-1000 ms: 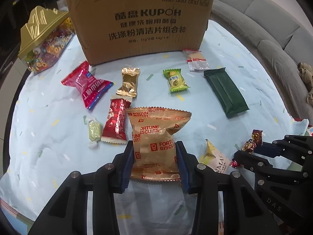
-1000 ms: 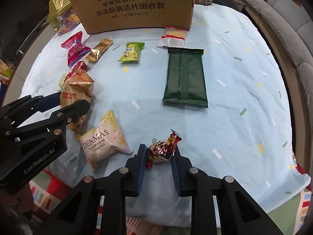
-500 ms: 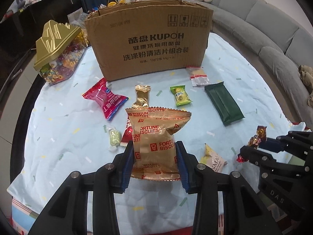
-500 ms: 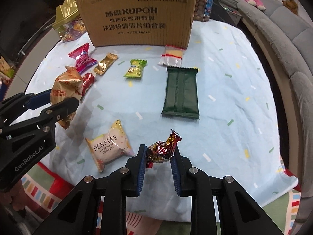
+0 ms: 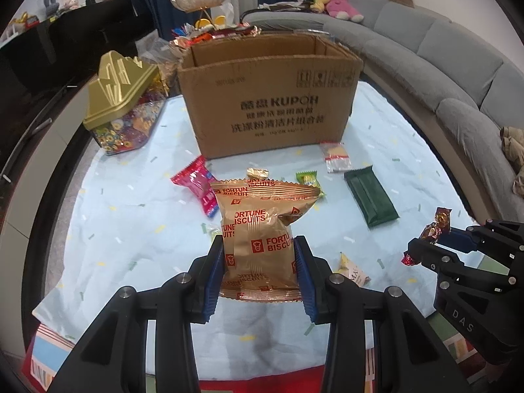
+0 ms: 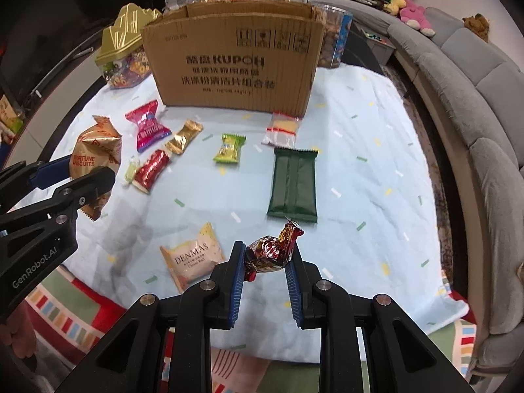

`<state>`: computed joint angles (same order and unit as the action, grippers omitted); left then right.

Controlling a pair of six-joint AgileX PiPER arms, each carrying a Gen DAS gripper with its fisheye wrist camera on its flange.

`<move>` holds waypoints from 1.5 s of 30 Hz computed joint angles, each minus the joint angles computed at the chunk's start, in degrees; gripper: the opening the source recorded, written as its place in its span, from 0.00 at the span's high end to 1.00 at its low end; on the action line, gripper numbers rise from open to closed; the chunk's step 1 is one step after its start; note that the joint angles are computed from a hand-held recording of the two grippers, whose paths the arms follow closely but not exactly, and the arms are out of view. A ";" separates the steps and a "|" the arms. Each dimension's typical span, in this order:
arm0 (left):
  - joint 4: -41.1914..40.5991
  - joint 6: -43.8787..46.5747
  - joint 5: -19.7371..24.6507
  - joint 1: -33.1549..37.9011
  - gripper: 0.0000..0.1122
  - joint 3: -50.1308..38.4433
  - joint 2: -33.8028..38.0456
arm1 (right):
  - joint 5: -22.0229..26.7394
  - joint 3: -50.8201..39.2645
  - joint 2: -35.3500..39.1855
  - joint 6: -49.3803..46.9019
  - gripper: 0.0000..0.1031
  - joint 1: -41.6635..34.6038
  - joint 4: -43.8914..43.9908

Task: Organize snacks
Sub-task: 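Carry the biscuit packet and candy over the open cardboard box with both tools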

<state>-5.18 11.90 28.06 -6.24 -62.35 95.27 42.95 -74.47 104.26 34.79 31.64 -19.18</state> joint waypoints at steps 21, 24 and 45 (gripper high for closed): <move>0.44 -2.38 7.05 2.87 0.64 -12.25 -0.19 | 9.45 -18.30 3.51 1.19 0.75 1.59 -6.11; 0.92 -3.01 7.88 3.09 0.64 -15.09 0.94 | 10.83 -22.59 5.08 0.67 0.75 1.34 -6.48; 2.71 -5.71 16.23 3.63 0.64 -41.06 14.29 | 21.72 -58.00 21.11 -7.30 0.75 -3.01 -5.03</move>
<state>-2.47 6.20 44.29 -2.60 -103.41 109.56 64.67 -132.47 125.37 27.49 28.63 -24.21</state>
